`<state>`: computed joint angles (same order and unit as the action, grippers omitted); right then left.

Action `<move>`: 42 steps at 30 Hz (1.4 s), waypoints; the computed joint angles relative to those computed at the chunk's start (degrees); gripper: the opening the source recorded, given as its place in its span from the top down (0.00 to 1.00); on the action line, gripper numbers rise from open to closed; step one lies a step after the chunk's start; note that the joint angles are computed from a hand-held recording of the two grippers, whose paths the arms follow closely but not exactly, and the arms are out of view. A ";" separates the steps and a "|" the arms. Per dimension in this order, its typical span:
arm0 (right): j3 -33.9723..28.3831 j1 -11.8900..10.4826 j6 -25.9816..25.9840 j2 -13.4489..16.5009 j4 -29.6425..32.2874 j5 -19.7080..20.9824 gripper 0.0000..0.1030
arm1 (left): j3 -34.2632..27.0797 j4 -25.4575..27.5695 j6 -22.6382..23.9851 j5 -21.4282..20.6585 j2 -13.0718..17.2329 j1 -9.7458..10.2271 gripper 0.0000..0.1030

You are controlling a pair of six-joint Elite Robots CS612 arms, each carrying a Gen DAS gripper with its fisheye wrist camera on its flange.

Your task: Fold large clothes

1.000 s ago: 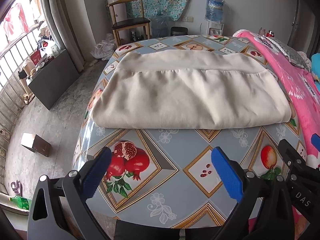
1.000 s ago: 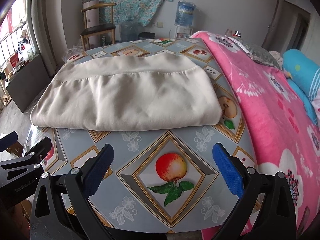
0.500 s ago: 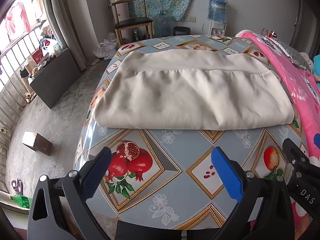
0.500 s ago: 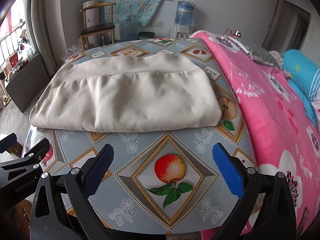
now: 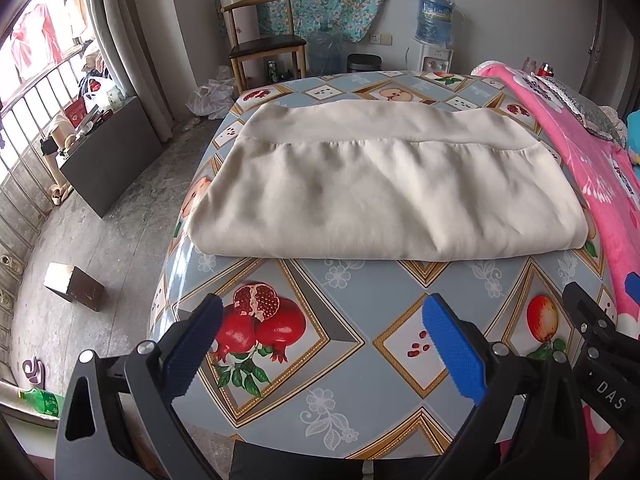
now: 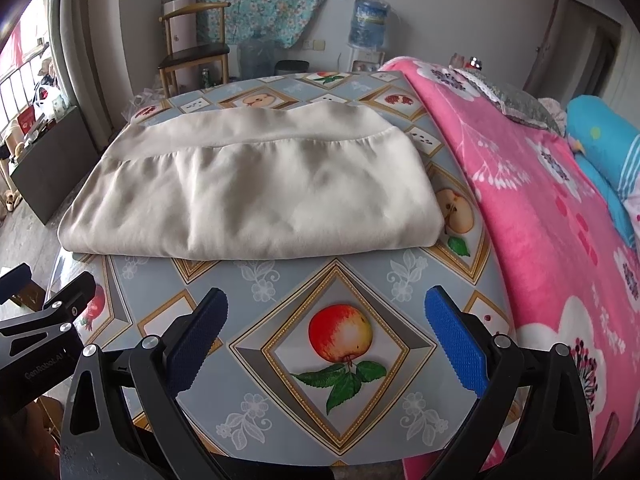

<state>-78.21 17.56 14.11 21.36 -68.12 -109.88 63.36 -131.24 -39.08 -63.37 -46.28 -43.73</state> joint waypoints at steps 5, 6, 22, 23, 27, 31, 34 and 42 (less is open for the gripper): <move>-0.03 0.00 0.08 0.10 0.12 -0.02 0.07 | 0.04 -0.21 0.21 -0.04 -0.04 -0.02 0.05; -0.06 -0.03 0.11 0.11 0.20 0.04 0.07 | 0.02 -0.24 0.23 -0.08 -0.03 -0.01 0.05; 0.07 0.04 -0.04 0.12 0.10 0.04 0.07 | 0.22 -0.51 -0.40 -0.46 -0.06 0.03 0.05; 0.03 0.04 -0.07 0.15 0.13 0.01 0.07 | 0.21 -0.54 -0.40 -0.51 -0.05 0.03 0.05; 0.09 0.05 0.04 0.10 0.11 0.08 0.07 | 0.25 -0.71 -0.33 -0.50 -0.03 0.03 0.05; 0.21 0.08 0.04 0.02 0.15 0.02 0.07 | 0.22 -0.62 -0.46 -0.72 -0.01 0.05 0.05; 0.24 0.12 0.12 0.01 0.14 -0.08 0.07 | 0.22 -0.74 -0.40 -0.70 0.01 0.04 0.05; 0.16 0.10 0.09 0.04 0.23 -0.11 0.07 | 0.35 -0.94 -0.41 -0.64 -0.02 0.02 0.05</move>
<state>-78.06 17.66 14.21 21.39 -67.89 -109.99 63.72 -132.18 -39.49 -64.01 -46.30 -43.71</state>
